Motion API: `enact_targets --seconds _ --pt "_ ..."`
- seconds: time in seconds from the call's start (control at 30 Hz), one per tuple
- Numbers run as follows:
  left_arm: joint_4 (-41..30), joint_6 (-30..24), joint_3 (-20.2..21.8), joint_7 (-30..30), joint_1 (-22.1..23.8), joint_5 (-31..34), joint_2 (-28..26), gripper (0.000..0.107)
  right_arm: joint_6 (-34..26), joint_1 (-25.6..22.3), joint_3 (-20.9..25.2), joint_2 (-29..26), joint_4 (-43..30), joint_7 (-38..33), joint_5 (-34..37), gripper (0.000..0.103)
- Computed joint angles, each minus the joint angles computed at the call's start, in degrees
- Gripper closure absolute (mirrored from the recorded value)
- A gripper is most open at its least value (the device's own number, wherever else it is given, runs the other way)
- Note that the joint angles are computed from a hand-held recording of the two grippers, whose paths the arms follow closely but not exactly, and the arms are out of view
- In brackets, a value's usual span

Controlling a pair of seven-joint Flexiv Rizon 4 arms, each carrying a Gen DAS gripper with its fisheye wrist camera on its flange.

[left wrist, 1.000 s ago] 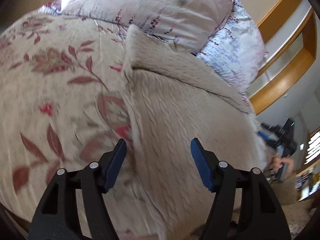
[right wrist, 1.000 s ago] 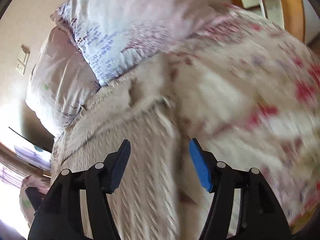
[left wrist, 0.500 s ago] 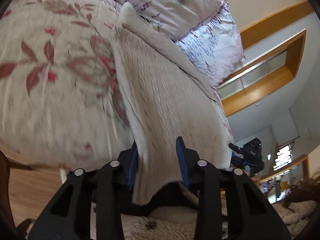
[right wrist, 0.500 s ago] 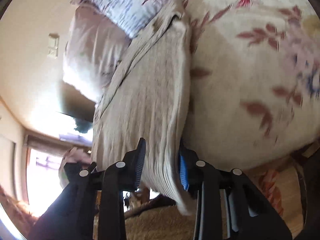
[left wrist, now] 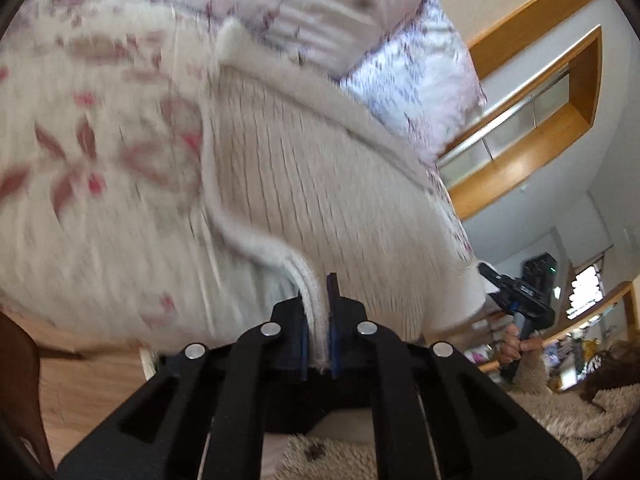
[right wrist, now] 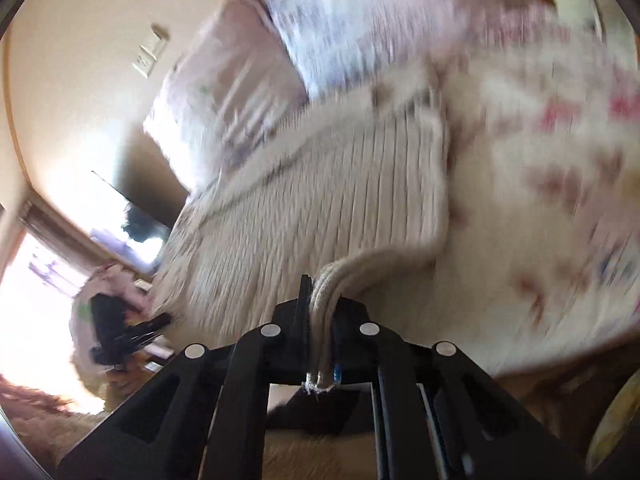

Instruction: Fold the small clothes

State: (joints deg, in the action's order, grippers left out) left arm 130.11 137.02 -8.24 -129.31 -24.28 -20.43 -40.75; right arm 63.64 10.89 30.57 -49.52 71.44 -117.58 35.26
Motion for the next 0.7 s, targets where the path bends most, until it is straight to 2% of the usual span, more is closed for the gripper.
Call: enact_targets --seconds 0.07,0.23,0.33,0.47,0.7 --pt "0.8 0.2 2.6 2.4 -2.6 -5.0 2.1 0.100 5.8 0.6 0.6 -0.4 -0.8 -2.5 1.0 0.095" --pt "0.8 1.3 5.4 8.2 -4.3 -13.7 5.1 0.100 16.3 0.5 3.9 -3.3 -4.1 -7.2 0.2 0.095" --pt "-1.9 0.6 6.6 15.5 -5.5 -19.4 6.1 0.100 20.9 2.1 4.1 -5.2 -6.8 -7.9 -2.9 0.095" --pt "-8.2 -2.5 8.1 30.4 -8.2 -31.3 6.0 0.100 24.8 6.8 -0.3 -7.1 -10.8 -4.1 -8.0 0.095" --pt "-18.8 -5.0 7.0 44.4 -4.7 -39.6 3.3 0.100 22.7 14.4 -11.6 -12.5 -22.2 8.6 -16.8 0.095"
